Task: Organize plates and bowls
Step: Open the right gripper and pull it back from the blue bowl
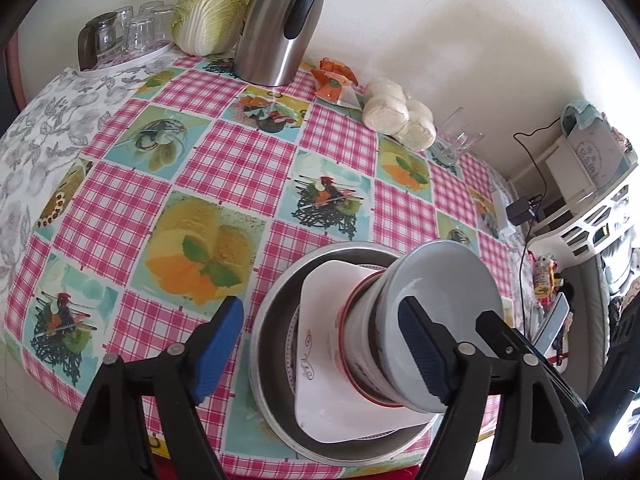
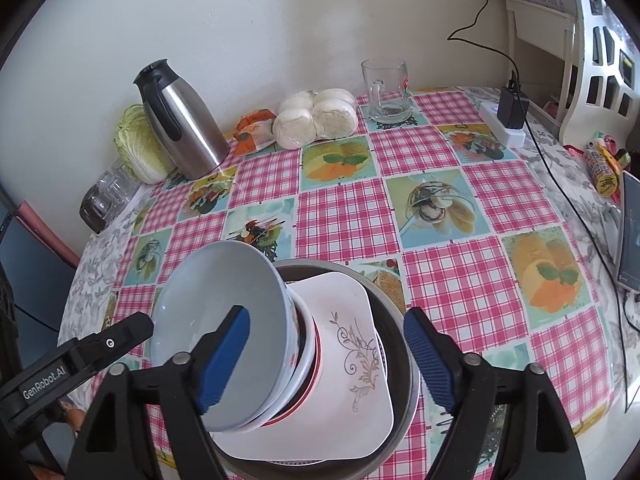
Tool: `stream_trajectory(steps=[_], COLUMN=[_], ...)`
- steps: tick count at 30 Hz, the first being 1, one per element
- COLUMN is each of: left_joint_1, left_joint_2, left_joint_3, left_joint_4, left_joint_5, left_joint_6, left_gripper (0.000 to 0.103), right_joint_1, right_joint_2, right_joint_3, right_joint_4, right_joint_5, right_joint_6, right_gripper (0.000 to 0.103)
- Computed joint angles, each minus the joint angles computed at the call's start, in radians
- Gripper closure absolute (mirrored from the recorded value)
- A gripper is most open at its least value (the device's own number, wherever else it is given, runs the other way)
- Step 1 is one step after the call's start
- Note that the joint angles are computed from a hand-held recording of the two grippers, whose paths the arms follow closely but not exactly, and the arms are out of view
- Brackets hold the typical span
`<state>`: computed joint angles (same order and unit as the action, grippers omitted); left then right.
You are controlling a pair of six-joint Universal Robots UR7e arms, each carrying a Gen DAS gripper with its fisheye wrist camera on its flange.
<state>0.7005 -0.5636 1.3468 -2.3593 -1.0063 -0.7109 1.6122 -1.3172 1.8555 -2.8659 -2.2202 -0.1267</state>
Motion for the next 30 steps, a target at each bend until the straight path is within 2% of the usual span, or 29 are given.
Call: stream_trajectory(steps=[4, 12, 14, 15, 16, 17, 20, 26, 30], left_joint_1=[0.000, -0.008, -0.011, -0.013, -0.014, -0.016, -0.022, -0.036, -0.044], left_joint_2=[0.002, 0.007, 0.007, 0.006, 0.005, 0.002, -0.004, -0.005, -0.016], left_joint_3=[-0.005, -0.008, -0.006, -0.004, 0.002, 0.009, 0.026, 0.037, 0.064], left_joint_4=[0.022, 0.029, 0.024, 0.017, 0.005, -0.012, -0.044, -0.017, -0.022], left_joint_5=[0.018, 0.047, 0.059, 0.065, 0.070, 0.076, 0.103, 0.170, 0.186], left_joint_6=[-0.009, 0.012, 0.021, 0.025, 0.030, 0.036, 0.062, 0.078, 0.093], left_gripper=[0.021, 0.019, 0.019, 0.015, 0.006, 0.003, 0.003, 0.002, 0.002], right_joint_1=[0.001, 0.010, 0.012, 0.014, 0.015, 0.016, 0.019, 0.027, 0.037], right_joint_2=[0.005, 0.019, 0.021, 0.023, 0.024, 0.025, 0.025, 0.022, 0.013], right_joint_3=[0.002, 0.005, 0.008, 0.010, 0.011, 0.012, 0.019, 0.045, 0.078], right_joint_4=[-0.016, -0.053, -0.069, -0.078, -0.085, -0.093, -0.115, -0.176, -0.225], right_joint_5=[-0.008, -0.025, -0.026, -0.029, -0.032, -0.034, -0.035, -0.035, -0.041], right_joint_6=[-0.017, -0.070, -0.085, -0.093, -0.100, -0.104, -0.119, -0.171, -0.199], right_gripper=[0.014, 0.000, 0.000, 0.000, 0.000, 0.000, 0.000, 0.000, 0.000])
